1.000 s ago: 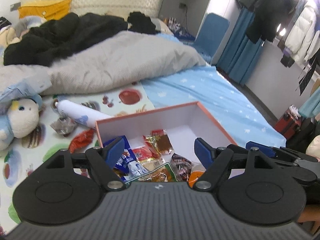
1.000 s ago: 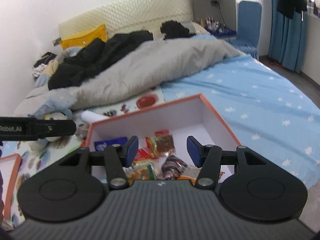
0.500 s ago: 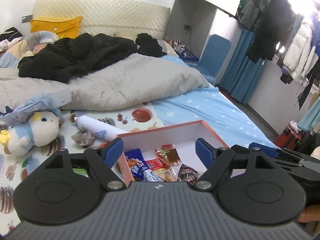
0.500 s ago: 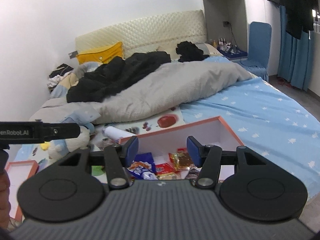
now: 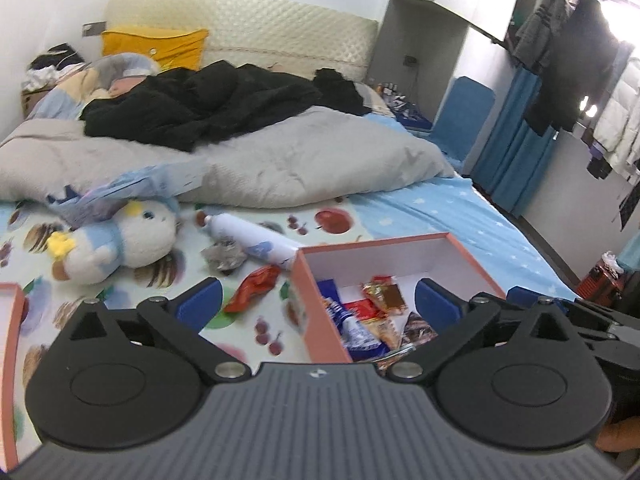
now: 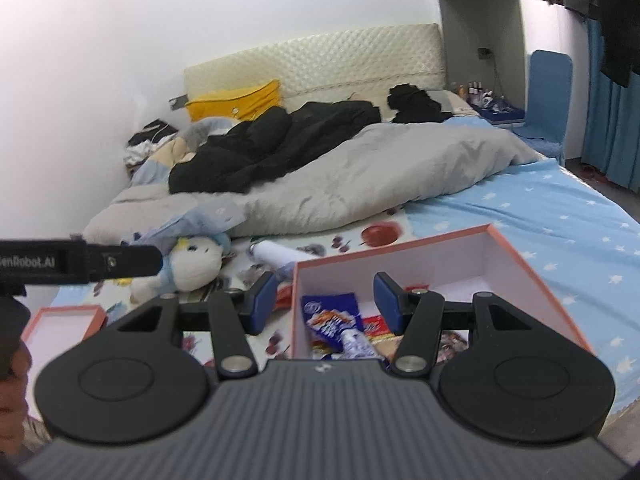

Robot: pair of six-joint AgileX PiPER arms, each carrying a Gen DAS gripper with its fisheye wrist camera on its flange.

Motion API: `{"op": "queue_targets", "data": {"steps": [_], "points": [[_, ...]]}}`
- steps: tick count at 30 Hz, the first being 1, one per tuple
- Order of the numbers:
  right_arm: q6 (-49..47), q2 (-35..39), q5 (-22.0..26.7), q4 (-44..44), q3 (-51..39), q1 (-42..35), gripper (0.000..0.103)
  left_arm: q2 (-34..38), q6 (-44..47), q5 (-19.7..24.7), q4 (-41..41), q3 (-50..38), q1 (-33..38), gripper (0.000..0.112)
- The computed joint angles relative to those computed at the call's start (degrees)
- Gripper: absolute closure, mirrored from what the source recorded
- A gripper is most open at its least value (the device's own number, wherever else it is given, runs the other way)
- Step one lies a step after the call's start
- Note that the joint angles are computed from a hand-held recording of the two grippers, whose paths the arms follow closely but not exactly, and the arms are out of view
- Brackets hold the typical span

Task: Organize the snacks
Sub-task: 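Raise both open grippers out of the pink box, then move both open grippers toward the clear wrapper and red packet beside the spray bottle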

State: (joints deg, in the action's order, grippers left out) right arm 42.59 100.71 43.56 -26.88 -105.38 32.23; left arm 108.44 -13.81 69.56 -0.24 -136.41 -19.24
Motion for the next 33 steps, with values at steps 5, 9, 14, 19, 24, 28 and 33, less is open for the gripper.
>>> {"op": "queue_targets", "data": {"steps": [5, 9, 14, 19, 24, 28, 33], "points": [[1.82, 0.03, 0.28, -2.1, 0.44, 3.29, 0.047, -7.34, -0.97, -5.19, 1.57, 13.0, 1.43, 0.009], [4.93, -0.66, -0.8, -4.7, 2.71, 5.71, 0.047, -12.43, -2.11, -8.56, 3.46, 21.7, 2.0, 0.009], [8.24, -1.19, -2.38, -6.27, 5.48, 8.14, 0.047, -19.39, -3.14, -13.28, 5.87, 32.79, 1.82, 0.009], [11.97, -1.49, -3.45, -8.65, 7.91, 10.83, 0.047, -23.95, -3.59, -15.86, 5.94, 40.21, 2.32, 0.009], [14.33, -1.73, -3.7, -10.37, 9.75, 13.27, 0.047, -27.49, -7.47, -17.13, 8.97, 46.45, 1.66, 0.009], [15.24, -1.92, -3.53, -11.46, 11.01, 15.07, 0.047, -29.5, -10.74, -16.98, 12.0, 50.02, 1.04, 0.009], [14.81, -1.59, -3.01, -10.72, 11.83, 16.04, 0.047, -31.1, -11.92, -17.09, 12.36, 53.09, 1.54, 0.009]]}}
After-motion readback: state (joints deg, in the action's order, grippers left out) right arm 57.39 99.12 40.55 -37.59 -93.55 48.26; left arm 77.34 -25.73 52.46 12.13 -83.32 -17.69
